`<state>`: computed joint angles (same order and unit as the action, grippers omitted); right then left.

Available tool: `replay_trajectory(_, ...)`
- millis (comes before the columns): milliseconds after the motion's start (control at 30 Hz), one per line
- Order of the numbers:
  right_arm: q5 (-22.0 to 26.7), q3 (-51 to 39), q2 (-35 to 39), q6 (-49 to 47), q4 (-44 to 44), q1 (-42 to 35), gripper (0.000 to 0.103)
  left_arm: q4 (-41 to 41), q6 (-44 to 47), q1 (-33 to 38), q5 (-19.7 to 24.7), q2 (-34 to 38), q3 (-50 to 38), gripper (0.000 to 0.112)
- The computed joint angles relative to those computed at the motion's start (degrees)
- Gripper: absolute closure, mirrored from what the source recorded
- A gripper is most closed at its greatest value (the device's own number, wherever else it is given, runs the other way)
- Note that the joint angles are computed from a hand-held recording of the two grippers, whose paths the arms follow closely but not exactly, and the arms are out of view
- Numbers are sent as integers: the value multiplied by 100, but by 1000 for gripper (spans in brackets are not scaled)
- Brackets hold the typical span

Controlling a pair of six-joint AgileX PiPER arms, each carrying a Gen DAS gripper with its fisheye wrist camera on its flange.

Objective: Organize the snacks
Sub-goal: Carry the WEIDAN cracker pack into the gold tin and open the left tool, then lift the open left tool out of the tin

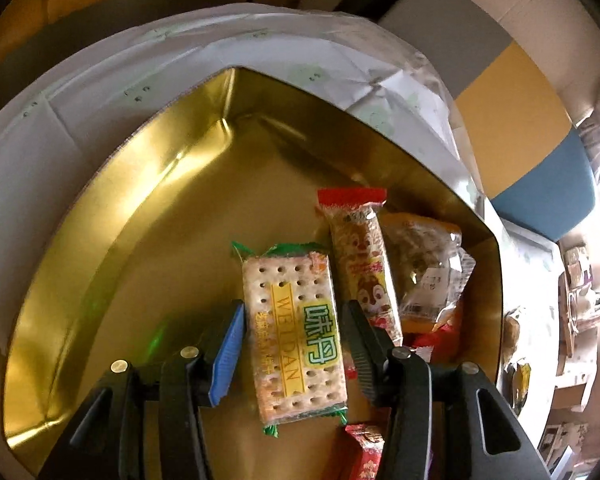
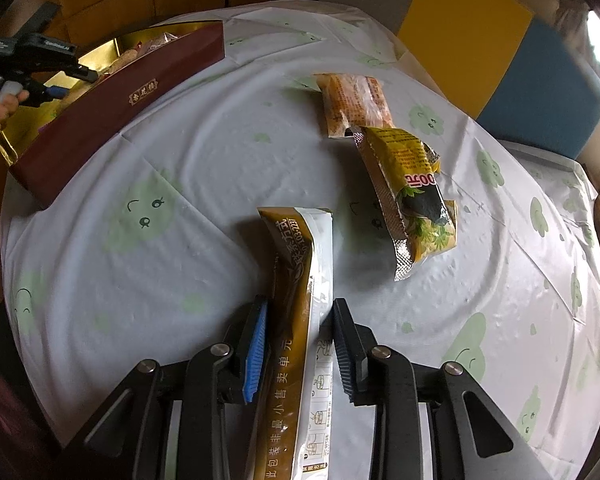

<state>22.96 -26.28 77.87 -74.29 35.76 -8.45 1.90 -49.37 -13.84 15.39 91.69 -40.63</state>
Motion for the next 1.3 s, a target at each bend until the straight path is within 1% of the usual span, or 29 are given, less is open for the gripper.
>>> replay_trajectory(33, -1, 4, -3, -10, 1, -1, 70, 372, -370, -57, 64, -90, 17, 62)
replay_trajectory(100, -18, 17, -18, -2, -21, 14, 70, 1315, -1235, -275, 346, -315, 73, 62)
replay_trajectory(200, -29, 15, -36, 41, -83, 38, 70, 1939, -1659, -551, 553, -559, 229, 64)
replay_trajectory(300, -74, 24, -57, 97, -154, 79, 70, 2476, -2071, -882, 781, -437, 174, 64)
replay_trajectory(333, -96, 31, -64, 107, -171, 94, 70, 2431, -2026, -925, 816, -347, 128, 67)
replay_trajectory(367, -113, 34, -69, 131, -193, 111, 70, 2156, -1750, -921, 811, -181, 41, 69)
replay_trajectory(400, -123, 32, -66, 139, -205, 118, 70, 2043, -1668, -918, 751, -81, 1, 71)
replay_trajectory(433, -131, 32, -70, 152, -220, 127, 70, 2160, -1814, -963, 767, -72, -22, 72)
replay_trajectory(467, -140, 33, -74, 167, -237, 137, 70, 2346, -1947, -1024, 900, 4, -152, 72)
replay_trajectory(600, -203, 66, -105, 257, -300, 194, 70, 2423, -1806, -961, 1105, 279, -553, 74)
replay_trajectory(667, -200, 67, -110, 267, -310, 192, 70, 2671, -1903, -1034, 1229, 340, -652, 74)
replay_trajectory(733, -204, 64, -112, 293, -340, 202, 70, 2587, -1834, -1046, 1255, 279, -661, 74)
replay_trajectory(767, -217, 66, -113, 310, -359, 215, 70, 2668, -1951, -1124, 1255, 162, -592, 74)
replay_trajectory(833, -217, 58, -103, 351, -366, 232, 70, 3167, -2529, -1430, 1455, -32, -495, 74)
replay_trajectory(867, -215, 50, -101, 381, -386, 244, 70, 3446, -2874, -1661, 1597, -242, -377, 74)
replay_trajectory(967, -250, 61, -112, 441, -436, 288, 70, 4084, -3809, -2245, 1814, -756, -17, 72)
replay_trajectory(1133, -334, 101, -153, 582, -574, 361, 71, 4347, -4669, -2968, 2242, -1209, 393, 72)
replay_trajectory(1200, -384, 120, -179, 684, -677, 407, 73, 4399, -5078, -3349, 2499, -1402, 555, 72)
replay_trajectory(1267, -388, 124, -190, 686, -695, 402, 72, 4461, -5325, -3521, 2611, -1516, 678, 72)
replay_trajectory(1300, -381, 117, -185, 659, -678, 384, 73, 4497, -5476, -3674, 2739, -1569, 724, 72)
